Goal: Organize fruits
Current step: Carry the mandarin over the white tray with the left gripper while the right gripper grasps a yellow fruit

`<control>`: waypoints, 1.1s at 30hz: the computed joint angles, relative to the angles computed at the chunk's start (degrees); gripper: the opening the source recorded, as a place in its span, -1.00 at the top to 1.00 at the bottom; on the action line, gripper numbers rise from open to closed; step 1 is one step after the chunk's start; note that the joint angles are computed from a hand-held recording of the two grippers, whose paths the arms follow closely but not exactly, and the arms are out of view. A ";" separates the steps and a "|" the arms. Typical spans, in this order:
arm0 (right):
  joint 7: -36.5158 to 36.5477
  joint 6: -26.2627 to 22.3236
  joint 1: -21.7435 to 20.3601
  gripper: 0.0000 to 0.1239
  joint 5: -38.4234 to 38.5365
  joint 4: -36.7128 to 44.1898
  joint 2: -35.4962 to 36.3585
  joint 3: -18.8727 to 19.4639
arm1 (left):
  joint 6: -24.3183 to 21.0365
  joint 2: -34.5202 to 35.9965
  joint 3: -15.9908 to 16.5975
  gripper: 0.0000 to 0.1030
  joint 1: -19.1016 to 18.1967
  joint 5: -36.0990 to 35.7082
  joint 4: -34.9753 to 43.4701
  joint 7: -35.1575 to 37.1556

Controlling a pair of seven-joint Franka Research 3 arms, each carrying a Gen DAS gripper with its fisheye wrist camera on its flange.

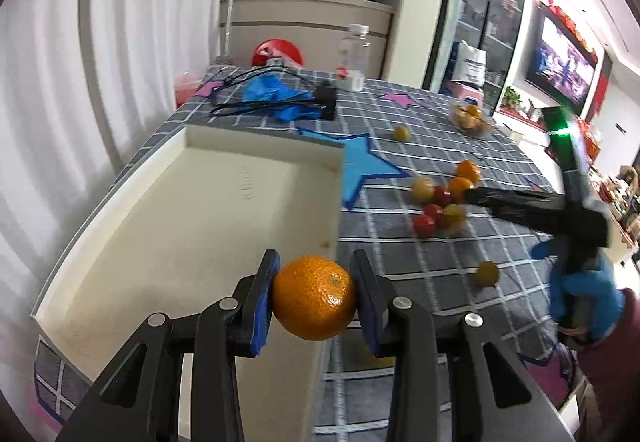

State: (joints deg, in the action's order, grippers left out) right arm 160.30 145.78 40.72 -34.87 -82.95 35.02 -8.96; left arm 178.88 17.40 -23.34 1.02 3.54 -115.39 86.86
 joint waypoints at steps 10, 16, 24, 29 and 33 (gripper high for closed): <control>-0.31 -4.42 0.06 -0.36 0.22 3.79 1.80 -0.13 | -0.95 1.24 4.78 0.23 -1.80 1.99 0.83 -4.74; 1.86 3.78 1.37 -0.36 -1.48 -5.26 -3.64 0.63 | -0.61 1.73 5.22 0.23 -1.55 3.12 1.16 -5.22; -2.07 -0.04 2.73 0.13 -0.34 -5.40 -2.35 4.09 | -1.85 2.95 5.59 0.23 -2.13 4.08 2.48 -5.54; -1.15 -1.35 3.93 0.57 -1.37 -3.68 -1.52 3.04 | -2.09 2.77 6.17 0.23 -2.30 4.23 2.19 -6.13; -2.74 1.27 3.09 0.57 -0.17 -1.22 -0.48 3.58 | -1.77 2.88 6.50 0.23 -2.10 4.36 2.49 -6.35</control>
